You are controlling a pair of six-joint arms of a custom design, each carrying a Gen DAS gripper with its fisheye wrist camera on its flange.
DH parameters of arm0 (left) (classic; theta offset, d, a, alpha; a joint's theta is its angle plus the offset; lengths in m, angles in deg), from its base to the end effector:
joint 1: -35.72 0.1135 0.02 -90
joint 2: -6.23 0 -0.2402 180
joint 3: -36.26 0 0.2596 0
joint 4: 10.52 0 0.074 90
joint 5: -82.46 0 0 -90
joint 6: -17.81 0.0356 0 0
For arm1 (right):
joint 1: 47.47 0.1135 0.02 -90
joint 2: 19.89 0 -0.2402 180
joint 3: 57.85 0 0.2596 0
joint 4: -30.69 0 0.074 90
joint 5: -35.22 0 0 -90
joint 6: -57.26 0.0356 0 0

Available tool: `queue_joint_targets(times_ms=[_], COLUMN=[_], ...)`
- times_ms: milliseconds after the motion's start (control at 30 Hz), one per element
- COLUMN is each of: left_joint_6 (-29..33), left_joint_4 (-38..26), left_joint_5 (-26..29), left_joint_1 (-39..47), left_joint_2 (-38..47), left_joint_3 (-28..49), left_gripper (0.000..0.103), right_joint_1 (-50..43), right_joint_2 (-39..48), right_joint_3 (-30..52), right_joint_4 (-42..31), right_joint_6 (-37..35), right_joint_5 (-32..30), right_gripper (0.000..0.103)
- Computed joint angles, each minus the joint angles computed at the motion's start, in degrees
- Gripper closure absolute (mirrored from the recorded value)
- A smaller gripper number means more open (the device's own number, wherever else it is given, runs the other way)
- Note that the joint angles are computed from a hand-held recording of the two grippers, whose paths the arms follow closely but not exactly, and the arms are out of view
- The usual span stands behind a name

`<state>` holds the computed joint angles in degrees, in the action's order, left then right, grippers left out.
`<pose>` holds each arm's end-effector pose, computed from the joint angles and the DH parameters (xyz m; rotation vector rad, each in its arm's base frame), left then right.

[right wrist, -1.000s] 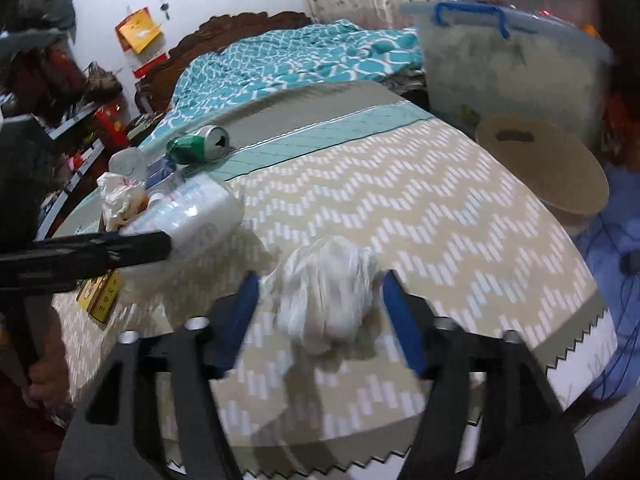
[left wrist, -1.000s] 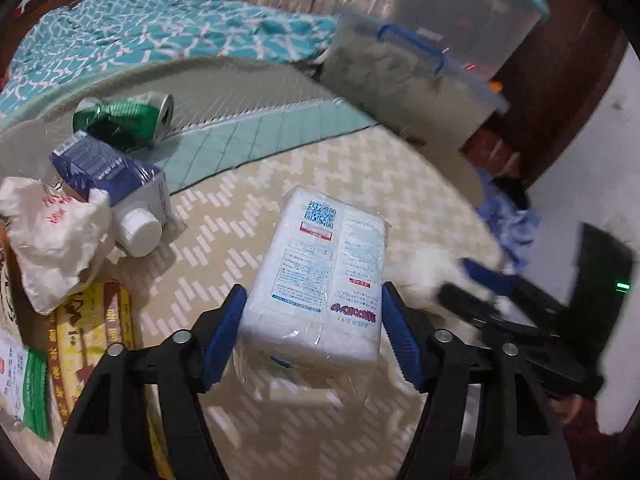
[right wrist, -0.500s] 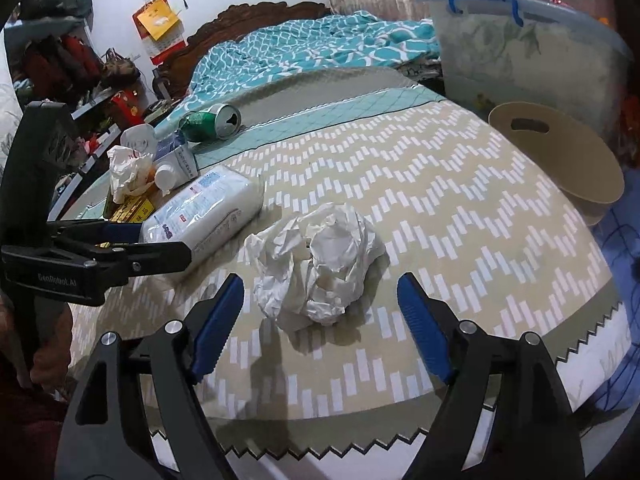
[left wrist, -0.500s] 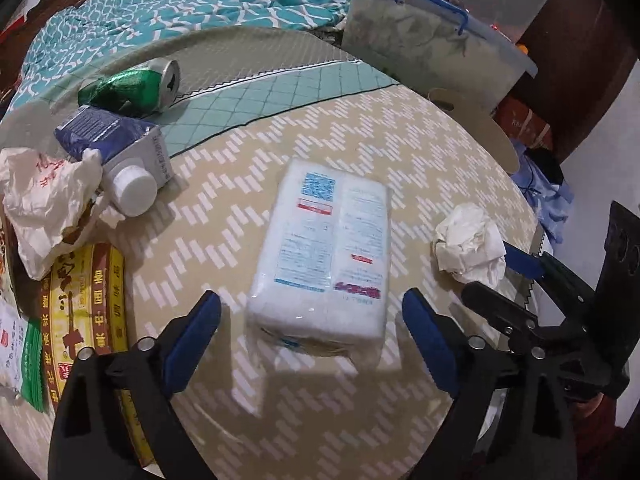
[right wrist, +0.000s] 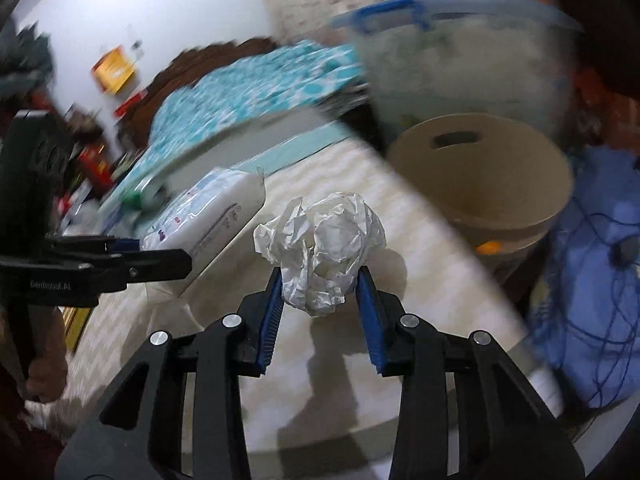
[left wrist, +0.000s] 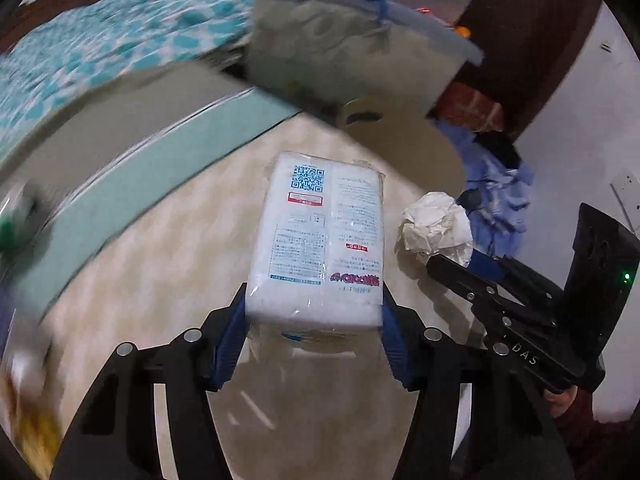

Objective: Collect trash

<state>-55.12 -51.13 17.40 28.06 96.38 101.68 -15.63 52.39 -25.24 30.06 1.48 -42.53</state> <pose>0.2961 -0.0550 0.1485 0.6877 2.5428 -0.5327 0.1991 0.1148 0.1062 0.1606 2.2763 0.3703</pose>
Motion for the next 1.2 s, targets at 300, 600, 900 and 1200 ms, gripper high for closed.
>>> queue_joint_targets(times_ms=[300, 600, 900, 1200], left_joint_6=[-10.10, -11.23, 13.34, 35.21], left_joint_4=[1.35, -0.88, -16.41, -25.82], left_joint_5=[-5.59, 0.53, 4.72, 10.15], left_joint_1=[-16.44, -11.04, 10.49, 54.24], left_joint_2=[23.86, 14.52, -15.29, -14.63], left_joint_3=[26.42, 19.44, -6.80, -5.60], left_gripper=[0.033, 0.027, 0.027, 0.026], right_joint_1=[-23.43, -21.60, 1.24, 19.01], right_joint_2=[8.09, -8.84, 0.61, 25.91], right_joint_3=[8.05, -2.94, 2.93, 26.22], right_joint_4=[-2.03, -0.59, 2.68, 2.12], right_joint_6=[-8.56, -0.98, 4.35, 4.98], right_joint_5=[-9.91, -7.48, -4.80, -8.05], right_gripper=[0.043, 0.034, 0.056, 0.061])
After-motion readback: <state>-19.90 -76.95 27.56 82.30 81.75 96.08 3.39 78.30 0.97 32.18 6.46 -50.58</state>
